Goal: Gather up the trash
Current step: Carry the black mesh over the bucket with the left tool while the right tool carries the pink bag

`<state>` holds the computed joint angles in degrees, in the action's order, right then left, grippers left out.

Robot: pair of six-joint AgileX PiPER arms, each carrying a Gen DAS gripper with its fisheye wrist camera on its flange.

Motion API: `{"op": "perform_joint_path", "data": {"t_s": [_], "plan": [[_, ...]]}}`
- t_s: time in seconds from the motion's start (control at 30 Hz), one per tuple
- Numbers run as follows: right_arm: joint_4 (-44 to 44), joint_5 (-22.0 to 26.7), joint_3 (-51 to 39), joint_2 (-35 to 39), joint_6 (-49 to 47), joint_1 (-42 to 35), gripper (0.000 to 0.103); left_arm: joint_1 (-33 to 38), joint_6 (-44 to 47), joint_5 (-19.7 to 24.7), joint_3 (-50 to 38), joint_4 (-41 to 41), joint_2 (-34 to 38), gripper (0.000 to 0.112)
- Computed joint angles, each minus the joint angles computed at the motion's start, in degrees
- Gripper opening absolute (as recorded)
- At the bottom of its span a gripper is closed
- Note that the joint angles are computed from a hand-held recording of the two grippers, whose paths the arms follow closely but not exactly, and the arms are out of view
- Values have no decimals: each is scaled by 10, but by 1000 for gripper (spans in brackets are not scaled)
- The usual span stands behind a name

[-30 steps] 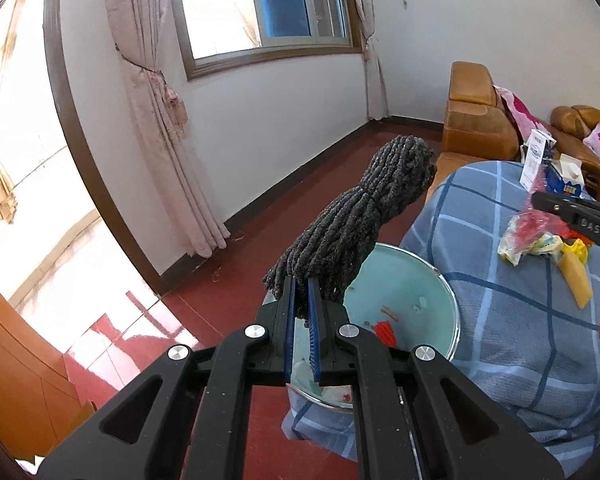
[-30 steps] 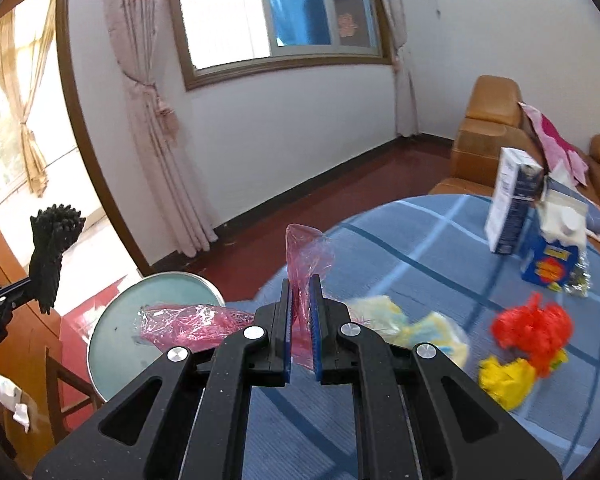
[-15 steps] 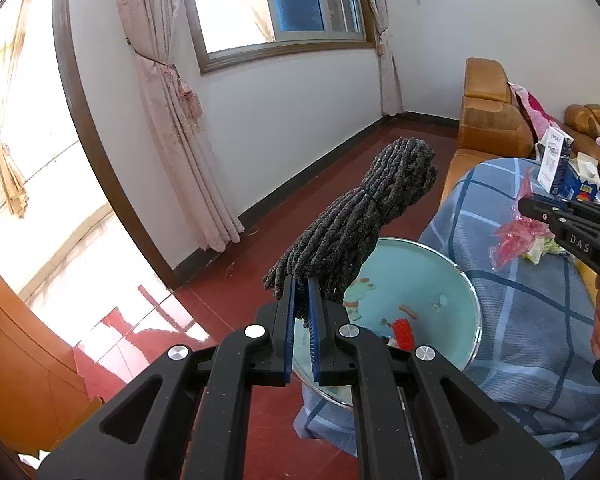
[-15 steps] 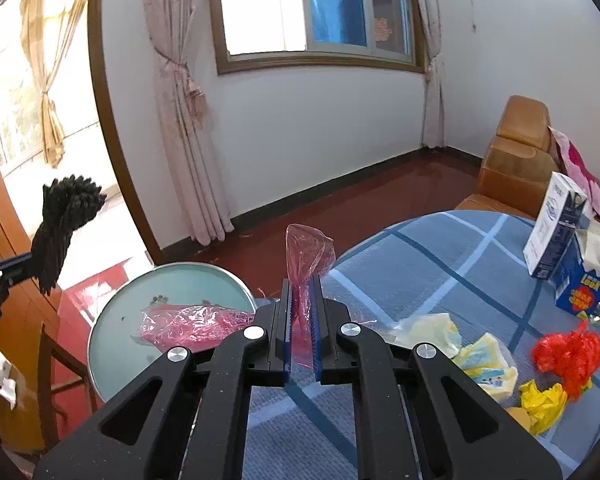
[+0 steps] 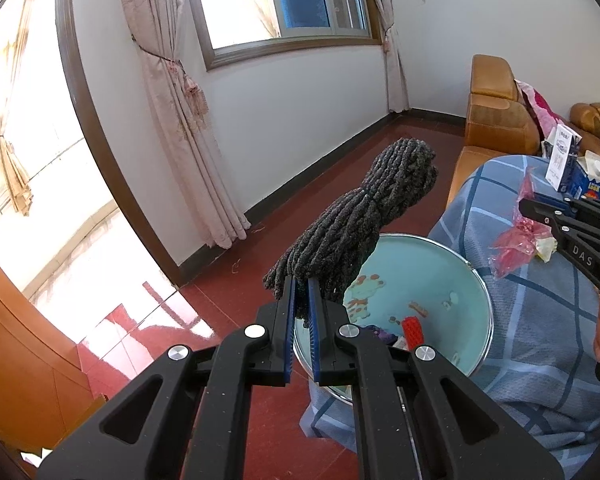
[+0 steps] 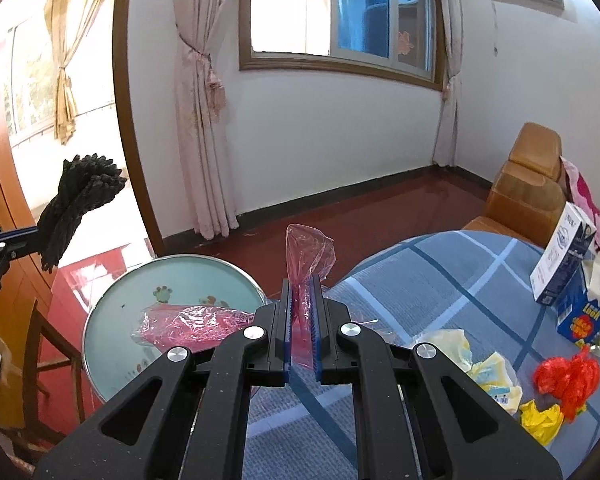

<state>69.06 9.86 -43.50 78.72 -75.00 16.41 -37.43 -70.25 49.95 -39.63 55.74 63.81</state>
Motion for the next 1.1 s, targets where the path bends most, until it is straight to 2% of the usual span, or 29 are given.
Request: {"op": "perform_joint_path", "data": {"t_s": [0.23,0.87,1.1], "plan": [[40,-12,4,2,-51,16,9,2,4,0,0,-2,-2,6],[66,-19,10,2,-77,24,9,10,11,-15,2,-7,3,6],[3,-19,7,1,-13,29,9,12,18,-21,2,-13,5,6]]}}
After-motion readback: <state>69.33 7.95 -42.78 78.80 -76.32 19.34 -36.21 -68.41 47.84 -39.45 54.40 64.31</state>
